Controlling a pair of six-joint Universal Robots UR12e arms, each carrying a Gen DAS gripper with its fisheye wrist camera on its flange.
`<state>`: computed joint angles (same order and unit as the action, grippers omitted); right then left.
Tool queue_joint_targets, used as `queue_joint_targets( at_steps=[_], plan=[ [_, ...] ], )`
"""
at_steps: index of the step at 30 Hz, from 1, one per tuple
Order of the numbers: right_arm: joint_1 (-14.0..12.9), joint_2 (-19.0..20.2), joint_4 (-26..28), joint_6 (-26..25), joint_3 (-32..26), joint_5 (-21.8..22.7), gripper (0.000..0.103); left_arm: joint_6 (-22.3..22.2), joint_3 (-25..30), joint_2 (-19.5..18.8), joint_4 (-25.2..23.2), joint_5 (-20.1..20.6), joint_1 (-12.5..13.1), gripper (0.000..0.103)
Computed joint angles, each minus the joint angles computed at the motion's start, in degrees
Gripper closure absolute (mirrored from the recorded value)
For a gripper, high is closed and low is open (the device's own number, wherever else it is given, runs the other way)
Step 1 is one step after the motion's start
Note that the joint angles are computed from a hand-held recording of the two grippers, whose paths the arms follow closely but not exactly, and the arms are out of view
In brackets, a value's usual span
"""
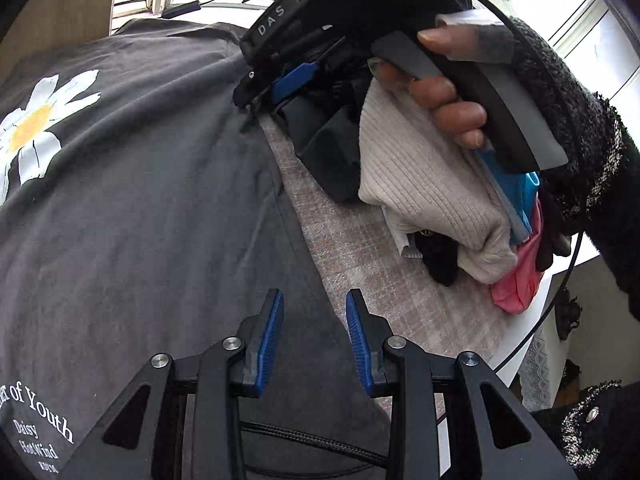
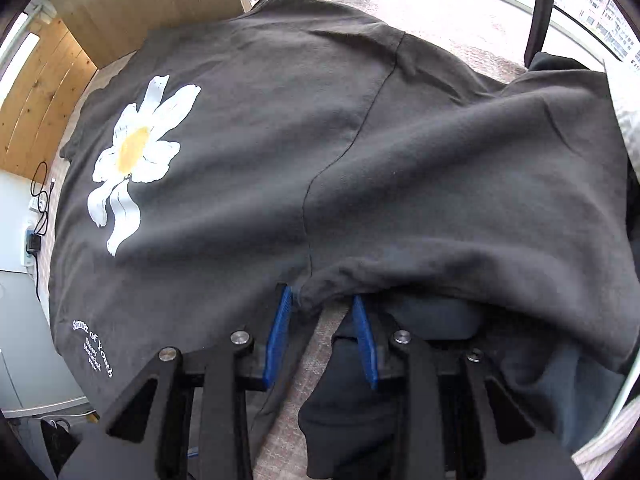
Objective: Fold clothes
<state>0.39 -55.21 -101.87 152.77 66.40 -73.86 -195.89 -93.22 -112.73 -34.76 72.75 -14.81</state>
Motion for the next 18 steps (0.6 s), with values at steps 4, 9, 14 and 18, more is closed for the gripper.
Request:
queue_joint_targets(
  at_steps=[4, 9, 14, 18],
  plan=[
    [-0.9, -0.7, -3.2, 0.0, 2.0, 3.6, 0.094, -0.1, 0.3, -0.6, -0.9, -2.9, -0.1, 0.073],
    [-1.2, -1.5, -7.7, -2.7, 3.3, -0.6, 0.1, -0.3, -0.3, -1.0, 0.8, -5.4, -0.2, 0.066],
    [-1.8, -0.1, 4.0, -3.5, -2.4, 1.5, 0.091, 0.2, -0.5, 0.2, -1.6, -6.2, 0.2, 0.066],
    [-1.8, -0.9, 4.9, -8.8, -4.3, 3.4, 0.091, 2.7, -1.9, 3.9, -3.1, -3.3, 2.4, 0.066]
  ],
)
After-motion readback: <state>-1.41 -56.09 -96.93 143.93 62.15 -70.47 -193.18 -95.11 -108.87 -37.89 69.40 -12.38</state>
